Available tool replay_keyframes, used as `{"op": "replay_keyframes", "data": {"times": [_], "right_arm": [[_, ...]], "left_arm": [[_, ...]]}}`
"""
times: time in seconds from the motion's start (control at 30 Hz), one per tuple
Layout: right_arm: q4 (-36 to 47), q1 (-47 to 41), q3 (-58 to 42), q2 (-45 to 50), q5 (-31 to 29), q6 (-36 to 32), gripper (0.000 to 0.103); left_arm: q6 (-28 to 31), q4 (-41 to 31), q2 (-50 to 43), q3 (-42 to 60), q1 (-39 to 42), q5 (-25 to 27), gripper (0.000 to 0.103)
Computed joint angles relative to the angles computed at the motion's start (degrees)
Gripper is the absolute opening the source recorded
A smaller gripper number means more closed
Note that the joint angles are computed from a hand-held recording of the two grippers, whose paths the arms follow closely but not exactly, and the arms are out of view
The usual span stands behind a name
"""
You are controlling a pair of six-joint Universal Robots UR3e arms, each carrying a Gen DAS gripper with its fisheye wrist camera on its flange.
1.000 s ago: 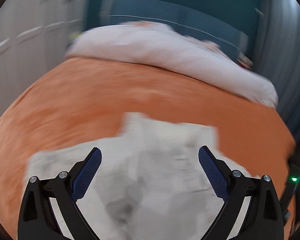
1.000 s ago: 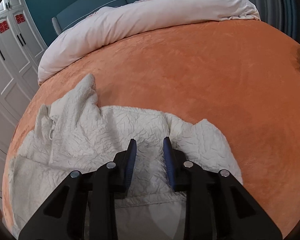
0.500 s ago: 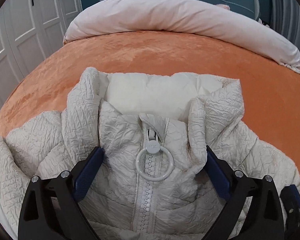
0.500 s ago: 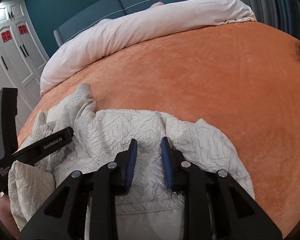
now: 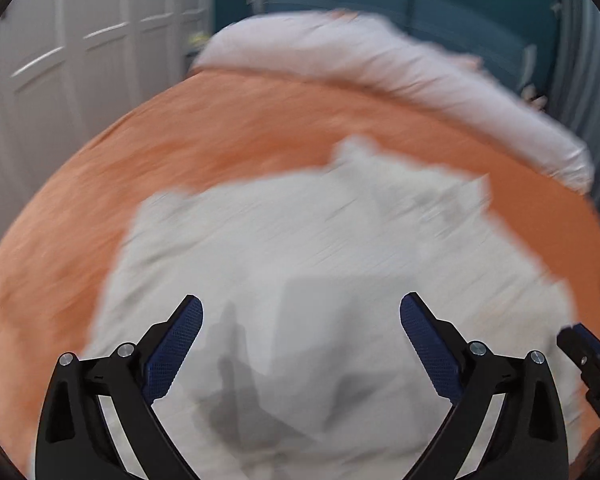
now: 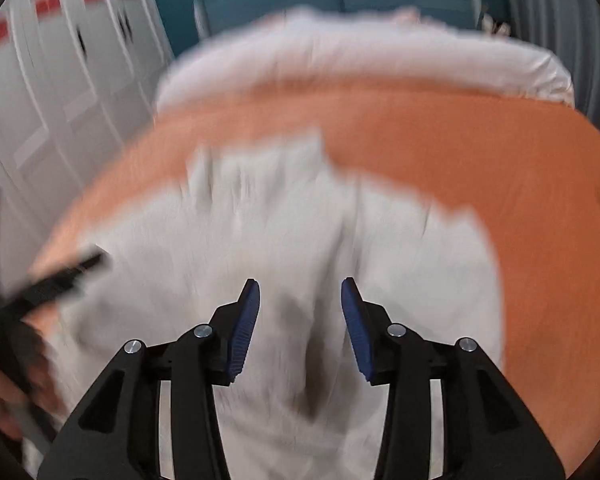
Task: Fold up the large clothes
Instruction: 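Release the jacket and lift both grippers away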
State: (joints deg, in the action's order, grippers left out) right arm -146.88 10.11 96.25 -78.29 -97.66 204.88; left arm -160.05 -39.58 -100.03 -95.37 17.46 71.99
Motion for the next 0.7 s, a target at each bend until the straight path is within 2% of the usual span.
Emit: {"op": "replay_keyframes", "data": {"times": [0.07,0.1,0.17,0.23,0.27,0.3,0.37,0.5,0.53,0.6,0.63,0.7], "right_arm": [[0.66,0.40,5.22,-0.12,0.58,3.23,0.041],[-1.88,0.23,9.13,-2.76,1.26,5.10,0.041],[2.63,-0.08,12.64,-10.19,2.24,9.84,0.042],[6.80,0.45,14.84,-16.88,1.33,12.25,0.042],[8.53,1.09,16.62,-21.27,0.60,12.76,0.043],[11.96,2.48,18.34,-27.27,-1.70,13.87,0.049],[18.10,2.00,21.80,-37.99,-1.56,14.11,0.057],[39.46,2.18,24.86,-61.28,-1.19,19.86,0.065],[43.32,4.90,25.14,-64.61,-2.80,22.62,0.066],[51.69,16.02,23.78,-66.86,-8.49,32.83,0.068],[54.07,22.02,23.22,-66.10,-11.12,38.22,0.068],[57.89,34.02,22.52,-64.54,-12.36,49.24,0.069]], "left_arm": [[3.38,-0.61,1.16,-3.43,3.39,2.53,0.098],[5.68,-0.77,1.58,-5.58,5.80,4.00,0.098],[9.21,-2.82,2.65,-7.65,10.81,3.47,0.098],[12.24,-8.22,5.37,-8.25,17.66,1.40,0.097],[13.70,-11.41,6.71,-7.98,20.77,0.31,0.095],[16.27,-15.88,8.68,-7.62,25.30,-2.08,0.095],[21.84,-23.77,12.21,-6.81,33.01,-6.02,0.096],[37.92,-43.20,15.84,-0.63,48.49,-9.86,0.096],[41.55,-47.35,15.79,1.02,51.29,-9.89,0.096],[49.69,-57.59,14.98,5.32,57.28,-9.05,0.096],[53.14,-60.99,14.47,6.82,59.58,-7.30,0.097],[56.87,-63.89,14.34,7.73,61.64,-4.94,0.097]]}}
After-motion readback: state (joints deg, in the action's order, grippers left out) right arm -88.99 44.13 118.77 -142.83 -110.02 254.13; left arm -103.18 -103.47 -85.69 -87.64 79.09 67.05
